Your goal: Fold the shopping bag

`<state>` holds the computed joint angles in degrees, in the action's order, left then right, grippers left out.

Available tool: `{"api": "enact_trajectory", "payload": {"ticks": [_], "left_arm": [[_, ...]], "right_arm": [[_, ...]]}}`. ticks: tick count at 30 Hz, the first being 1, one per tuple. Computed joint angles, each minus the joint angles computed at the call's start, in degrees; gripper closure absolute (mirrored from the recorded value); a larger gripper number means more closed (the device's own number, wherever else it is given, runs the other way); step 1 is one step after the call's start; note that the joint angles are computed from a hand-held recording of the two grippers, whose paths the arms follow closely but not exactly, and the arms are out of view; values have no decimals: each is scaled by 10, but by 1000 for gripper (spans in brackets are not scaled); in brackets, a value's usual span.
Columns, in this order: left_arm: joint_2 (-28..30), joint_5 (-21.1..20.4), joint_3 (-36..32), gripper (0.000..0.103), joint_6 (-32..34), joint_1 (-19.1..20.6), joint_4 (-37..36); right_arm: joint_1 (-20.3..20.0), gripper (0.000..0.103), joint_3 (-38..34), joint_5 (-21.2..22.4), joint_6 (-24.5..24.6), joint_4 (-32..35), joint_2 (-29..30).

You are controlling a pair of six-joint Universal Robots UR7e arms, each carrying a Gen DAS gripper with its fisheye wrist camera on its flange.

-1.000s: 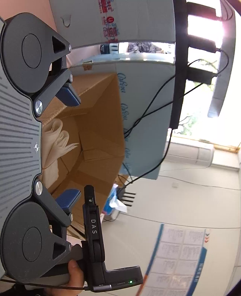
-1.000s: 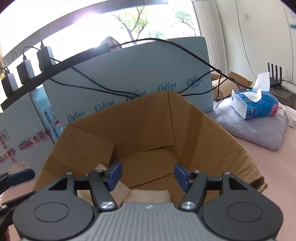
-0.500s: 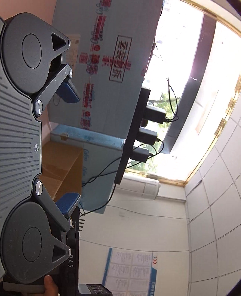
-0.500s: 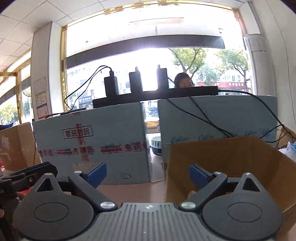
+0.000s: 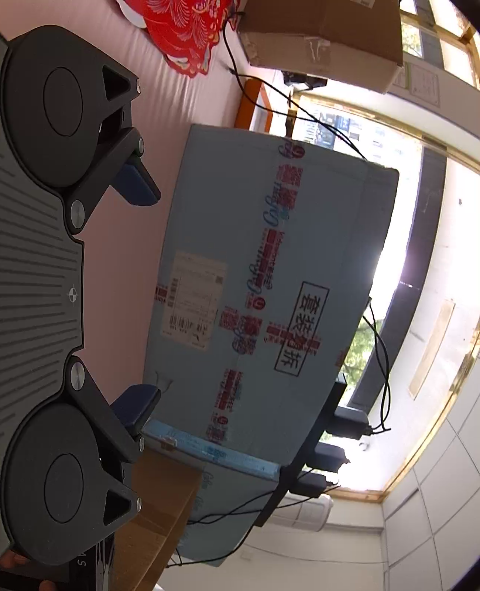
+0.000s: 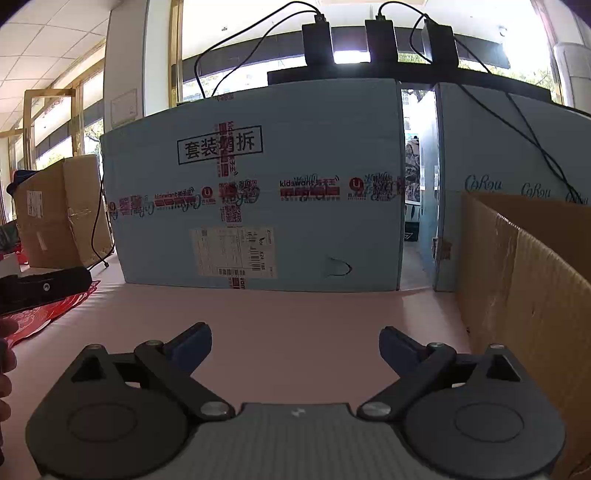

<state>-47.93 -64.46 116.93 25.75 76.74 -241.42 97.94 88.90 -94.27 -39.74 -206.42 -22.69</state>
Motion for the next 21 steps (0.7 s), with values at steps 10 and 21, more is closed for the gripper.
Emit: {"api": "enact_trajectory", "payload": {"ticks": [10, 21], "left_arm": [[27, 40, -2, 0, 88, -11, -49], [28, 45, -6, 0, 85, -7, -24]], "right_arm": [[-4, 5, -23, -24, -85, -22, 32], [-6, 4, -46, -76, -9, 47, 27]]}}
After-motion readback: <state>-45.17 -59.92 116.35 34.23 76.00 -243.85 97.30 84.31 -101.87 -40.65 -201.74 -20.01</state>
